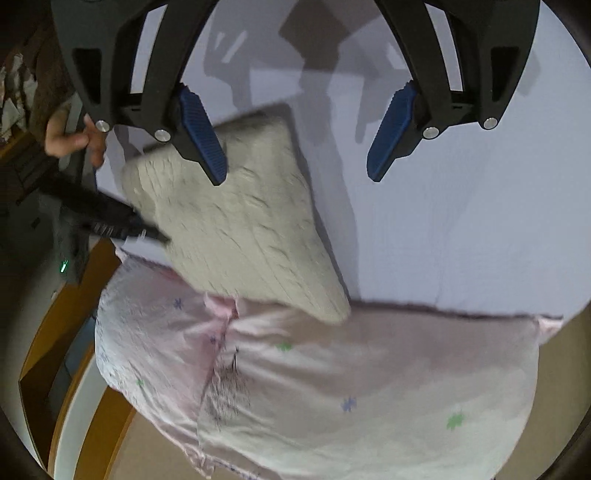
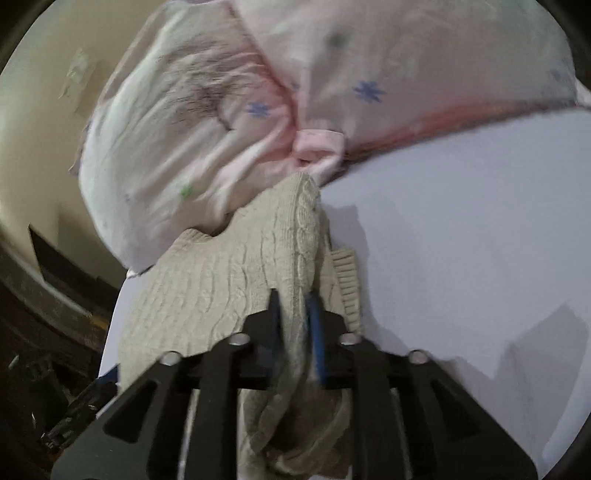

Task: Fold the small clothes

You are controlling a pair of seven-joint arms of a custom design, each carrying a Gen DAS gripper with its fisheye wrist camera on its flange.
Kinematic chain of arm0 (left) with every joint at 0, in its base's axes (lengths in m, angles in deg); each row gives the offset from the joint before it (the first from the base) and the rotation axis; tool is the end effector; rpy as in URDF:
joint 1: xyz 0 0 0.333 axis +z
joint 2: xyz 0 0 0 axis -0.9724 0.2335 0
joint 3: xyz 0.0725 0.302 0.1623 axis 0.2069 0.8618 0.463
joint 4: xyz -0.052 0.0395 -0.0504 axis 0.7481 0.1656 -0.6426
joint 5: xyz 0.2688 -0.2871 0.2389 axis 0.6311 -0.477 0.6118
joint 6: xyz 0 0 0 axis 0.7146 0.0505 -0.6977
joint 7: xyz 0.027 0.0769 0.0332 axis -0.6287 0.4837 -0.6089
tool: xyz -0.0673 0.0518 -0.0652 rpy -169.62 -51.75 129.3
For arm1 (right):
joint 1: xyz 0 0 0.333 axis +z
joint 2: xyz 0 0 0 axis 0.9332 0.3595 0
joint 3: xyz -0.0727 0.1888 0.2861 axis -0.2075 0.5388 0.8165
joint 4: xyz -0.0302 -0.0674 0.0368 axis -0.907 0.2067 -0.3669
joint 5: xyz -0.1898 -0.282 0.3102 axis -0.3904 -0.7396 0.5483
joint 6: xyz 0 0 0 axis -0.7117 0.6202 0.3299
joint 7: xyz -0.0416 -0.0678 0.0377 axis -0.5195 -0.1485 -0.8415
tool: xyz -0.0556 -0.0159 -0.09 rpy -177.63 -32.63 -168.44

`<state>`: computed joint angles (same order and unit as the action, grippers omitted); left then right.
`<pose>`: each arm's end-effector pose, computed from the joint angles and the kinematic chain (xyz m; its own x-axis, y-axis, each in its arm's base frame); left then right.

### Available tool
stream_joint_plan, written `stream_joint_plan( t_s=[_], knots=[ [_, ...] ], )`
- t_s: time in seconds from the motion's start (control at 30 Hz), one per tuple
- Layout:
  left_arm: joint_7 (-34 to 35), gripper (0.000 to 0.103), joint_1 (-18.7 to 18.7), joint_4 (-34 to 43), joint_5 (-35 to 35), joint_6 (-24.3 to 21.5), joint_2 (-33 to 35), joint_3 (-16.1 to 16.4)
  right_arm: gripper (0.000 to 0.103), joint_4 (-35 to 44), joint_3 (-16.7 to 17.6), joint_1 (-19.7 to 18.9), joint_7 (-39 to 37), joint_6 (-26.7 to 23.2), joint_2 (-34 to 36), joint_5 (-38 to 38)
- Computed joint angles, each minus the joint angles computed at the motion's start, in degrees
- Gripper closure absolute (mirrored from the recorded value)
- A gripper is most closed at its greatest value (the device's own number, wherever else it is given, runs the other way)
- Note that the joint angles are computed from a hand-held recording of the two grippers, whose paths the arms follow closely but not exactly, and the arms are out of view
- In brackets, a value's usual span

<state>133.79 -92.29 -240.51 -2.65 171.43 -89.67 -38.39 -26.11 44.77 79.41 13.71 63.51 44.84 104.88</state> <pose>0.4728 -0.0482 0.4926 0.0679 -0.9419 0.3291 -0.6817 -0.2846 -0.6740 0.6788 0.1797 0.4639 0.3202 -0.7845 -0.5310 -0.8509 0.0082 -0.5252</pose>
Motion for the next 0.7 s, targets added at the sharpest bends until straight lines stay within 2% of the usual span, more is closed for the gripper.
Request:
stream_joint_plan(
  t_s=[0.03, 0.07, 0.1, 0.13, 0.2, 0.23, 0.3, 0.37, 0.4, 0.5, 0.6, 0.7],
  knots=[
    [0.2, 0.024, -0.3, -0.6, -0.2, -0.4, -0.7, 0.2, 0.035, -1.4, -0.1, 0.2, -0.2, 1.2, -1.5, -1.0],
    [0.4, 0.024, -0.5, -1.7, -0.2, -0.8, -1.8, 0.1, 0.023, -2.6, -0.2, 0.7, -0.3, 3.3, -2.7, -2.0],
    [0.3, 0.021, -0.4, -2.3, -0.2, -1.0, -2.4, -0.1, 0.005, -5.0, -0.3, 0.9, -1.6, 5.7, -4.7, -2.2],
    [0.1, 0.018, -0.1, -3.0, 0.1, -1.1, -3.2, -0.6, 0.002, -7.4, -0.3, 1.5, -2.7, 8.6, -6.8, -2.6],
    [-2.8, 0.006, 3.8, -4.4, 2.9, -1.2, -4.3, -4.9, 0.002, -12.4, -0.7, 2.2, -7.6, 11.7, -11.3, -0.4],
    [-5.1, 0.004, 6.7, -4.6, 5.1, -1.9, -4.5, -8.0, 0.002, -14.5, -1.3, 2.5, -8.6, 12.1, -13.1, -0.4],
    [-10.7, 0.001, 13.6, -4.2, 11.2, -4.0, -4.5, -15.3, 0.002, -18.2, -1.0, 3.2, -2.4, 13.7, -15.3, -8.8],
    [-15.2, 0.001, 17.6, -3.2, 15.8, -6.4, -4.0, -19.8, 0.002, -20.1, -1.4, 3.8, 0.7, 11.9, -16.2, -14.2],
    [-16.4, 0.001, 18.2, -2.5, 17.3, -7.6, -3.4, -20.6, 0.002, -20.6, -1.3, 4.2, 2.1, 11.2, -16.3, -16.3],
    [-18.4, 0.001, 17.7, -1.2, 20.2, -9.8, -1.6, -20.3, 0.002, -20.7, 0.1, 4.5, 11.9, 10.6, -14.9, -28.4],
    [-22.3, 0.001, 19.0, 0.3, 25.1, -13.3, -0.3, -22.0, 0.002, -20.6, 0.4, 5.1, 17.5, 11.0, -14.2, -35.4],
    [-24.3, 0.001, 17.8, 0.9, 27.8, -15.4, 0.2, -20.8, 0.002, -20.4, 0.6, 5.5, 22.7, 12.3, -13.2, -41.5]
  ],
)
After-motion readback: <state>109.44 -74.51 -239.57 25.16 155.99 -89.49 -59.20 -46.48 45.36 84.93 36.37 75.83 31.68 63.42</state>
